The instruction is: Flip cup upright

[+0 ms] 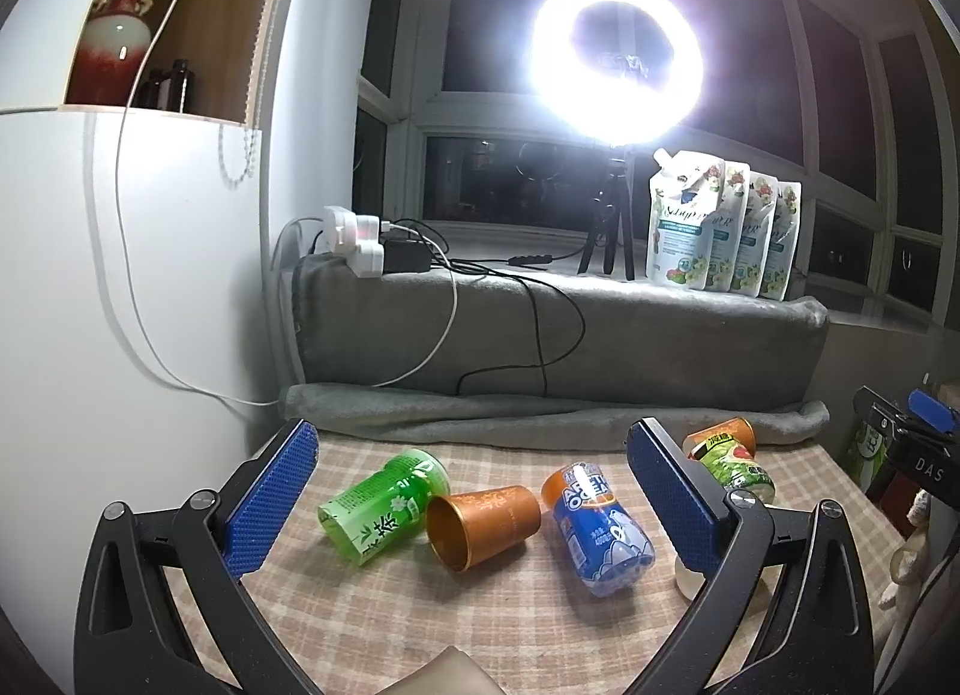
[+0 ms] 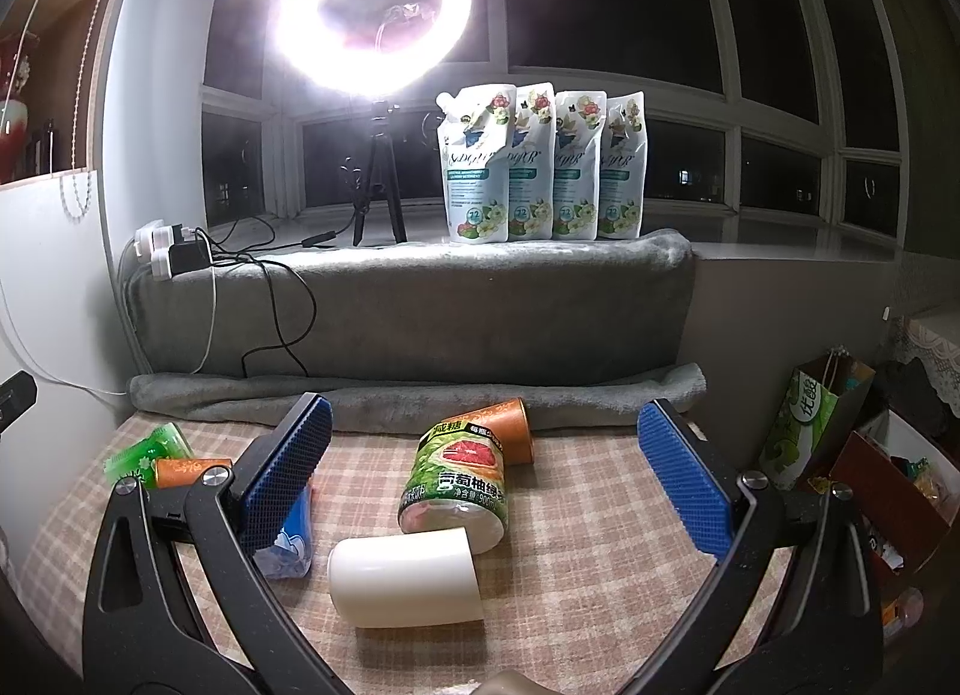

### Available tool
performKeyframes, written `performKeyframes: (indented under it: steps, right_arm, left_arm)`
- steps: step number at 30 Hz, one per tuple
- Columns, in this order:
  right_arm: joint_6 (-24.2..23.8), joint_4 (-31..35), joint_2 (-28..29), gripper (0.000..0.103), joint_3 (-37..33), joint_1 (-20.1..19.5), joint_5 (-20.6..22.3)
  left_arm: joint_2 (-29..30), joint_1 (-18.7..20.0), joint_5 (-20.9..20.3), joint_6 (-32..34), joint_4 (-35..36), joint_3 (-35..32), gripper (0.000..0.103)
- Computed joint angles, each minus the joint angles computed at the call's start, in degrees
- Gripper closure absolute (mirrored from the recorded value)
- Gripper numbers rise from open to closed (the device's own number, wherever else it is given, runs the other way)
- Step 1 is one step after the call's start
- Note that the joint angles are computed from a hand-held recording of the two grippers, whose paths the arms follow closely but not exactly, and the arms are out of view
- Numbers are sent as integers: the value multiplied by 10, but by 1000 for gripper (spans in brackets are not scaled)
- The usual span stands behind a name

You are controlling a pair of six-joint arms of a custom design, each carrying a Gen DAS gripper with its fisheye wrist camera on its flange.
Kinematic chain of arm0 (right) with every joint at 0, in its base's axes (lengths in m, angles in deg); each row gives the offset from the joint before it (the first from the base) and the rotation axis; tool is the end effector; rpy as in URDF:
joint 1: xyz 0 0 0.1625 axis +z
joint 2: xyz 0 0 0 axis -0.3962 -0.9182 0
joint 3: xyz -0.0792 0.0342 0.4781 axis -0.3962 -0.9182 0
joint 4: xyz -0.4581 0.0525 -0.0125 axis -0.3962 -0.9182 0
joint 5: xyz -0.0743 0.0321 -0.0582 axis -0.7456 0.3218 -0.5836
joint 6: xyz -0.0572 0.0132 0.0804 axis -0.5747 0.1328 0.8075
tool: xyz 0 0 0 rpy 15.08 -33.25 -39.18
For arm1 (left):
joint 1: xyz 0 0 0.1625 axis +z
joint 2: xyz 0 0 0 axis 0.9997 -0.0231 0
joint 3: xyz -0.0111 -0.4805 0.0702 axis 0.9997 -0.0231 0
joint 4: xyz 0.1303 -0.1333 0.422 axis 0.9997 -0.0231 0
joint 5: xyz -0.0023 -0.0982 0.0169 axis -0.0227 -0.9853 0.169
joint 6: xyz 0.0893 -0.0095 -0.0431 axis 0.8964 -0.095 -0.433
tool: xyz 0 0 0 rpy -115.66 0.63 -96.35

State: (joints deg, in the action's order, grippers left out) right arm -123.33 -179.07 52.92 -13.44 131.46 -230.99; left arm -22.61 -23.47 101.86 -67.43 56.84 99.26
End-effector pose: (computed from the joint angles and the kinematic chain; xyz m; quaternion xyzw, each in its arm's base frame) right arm 0.2944 -0.7400 0.2014 -0.0278 -0.6588 0.5981 0.4555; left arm -0.2268 -0.8671 0.2462 0.3794 0.7909 -0.4573 0.1465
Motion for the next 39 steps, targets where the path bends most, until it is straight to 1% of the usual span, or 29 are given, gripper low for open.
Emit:
performKeyframes:
  steps: [17,33,39]
  right_arm:
    - [-1,0,2,0,-3,1,0]
    - [-1,1,2,0,-3,-1,1]
    - [6,12,4,0,-7,-3,-1]
  left_arm:
    - [4,2,-1,-8,5,-9,1]
    - [0,0,-4,-9,-2,0,1]
    - [1,1,-4,-9,1,-2,1]
